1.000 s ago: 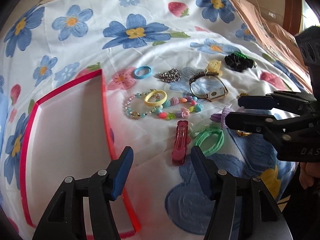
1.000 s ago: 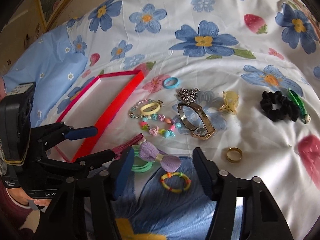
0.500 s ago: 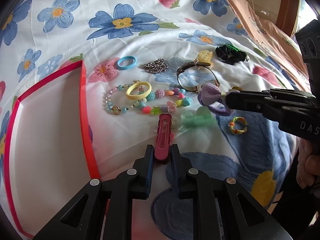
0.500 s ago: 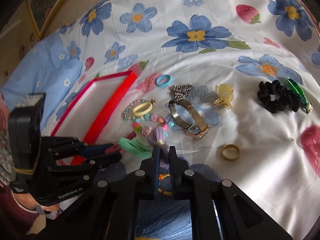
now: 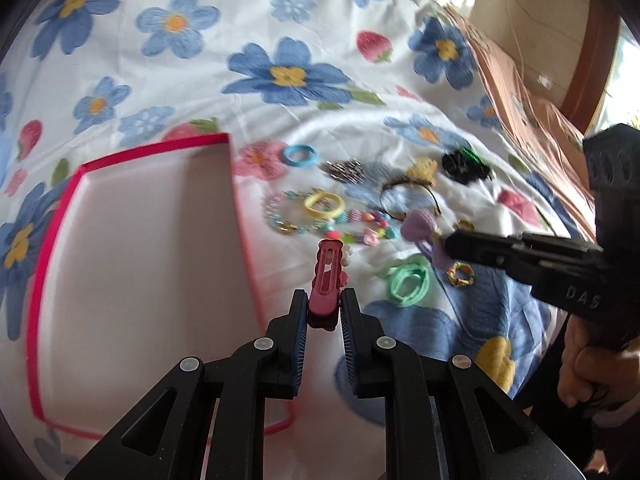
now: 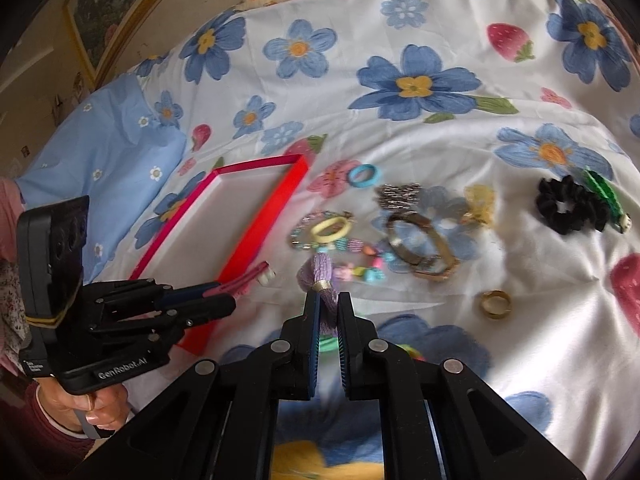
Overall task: Organize jewelry
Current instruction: 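Grasp the pink hair clip with the left tool while the right tool grasps the purple bow clip, then carry both clips into the red box and open both tools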
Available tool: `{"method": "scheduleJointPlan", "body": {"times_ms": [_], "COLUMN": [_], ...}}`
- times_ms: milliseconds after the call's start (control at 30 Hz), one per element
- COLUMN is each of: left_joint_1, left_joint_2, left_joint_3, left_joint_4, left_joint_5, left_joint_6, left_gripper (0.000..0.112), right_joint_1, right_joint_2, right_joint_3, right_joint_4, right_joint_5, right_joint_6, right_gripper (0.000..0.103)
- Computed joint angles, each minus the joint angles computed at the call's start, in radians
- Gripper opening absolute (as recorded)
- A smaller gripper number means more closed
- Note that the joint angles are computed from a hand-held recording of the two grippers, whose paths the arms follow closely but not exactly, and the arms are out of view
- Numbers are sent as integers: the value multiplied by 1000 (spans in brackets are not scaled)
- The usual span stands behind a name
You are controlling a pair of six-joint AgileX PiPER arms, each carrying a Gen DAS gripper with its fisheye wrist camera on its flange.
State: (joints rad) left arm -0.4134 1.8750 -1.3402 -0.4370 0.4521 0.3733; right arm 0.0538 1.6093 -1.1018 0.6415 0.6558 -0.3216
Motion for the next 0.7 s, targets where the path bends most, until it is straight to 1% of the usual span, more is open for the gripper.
{"method": "scheduleJointPlan", "body": {"times_ms": [100, 233, 367, 533, 633, 700], "left_joint_1": [32, 85, 142, 191, 221, 228], "left_joint_2": [-69, -149, -212, -248, -251, -243], "left_joint_3": [80, 171, 240, 288, 299, 294], "left_joint_4": [-22, -57, -75, -26, -17, 16], "left_joint_5": [-32, -53, -65, -82, -80, -76], "left_joint_6": [15, 40, 52, 2, -10, -49], "left_gripper": [16, 16, 16, 16, 16, 16], "right_joint_1": [37, 103, 156, 233, 278, 304], "right_joint_2": [14, 37, 75, 157, 209, 246], "right_joint_3": [-22, -62, -119, -220, -273, -312], "right_joint_4": [6, -13, 0, 32, 48, 41], "right_joint_5": [2, -2, 3, 10, 12, 18], "right_joint_6": [11, 39, 47, 43, 35, 43], "right_gripper": [4, 4, 3, 3, 3, 3]}}
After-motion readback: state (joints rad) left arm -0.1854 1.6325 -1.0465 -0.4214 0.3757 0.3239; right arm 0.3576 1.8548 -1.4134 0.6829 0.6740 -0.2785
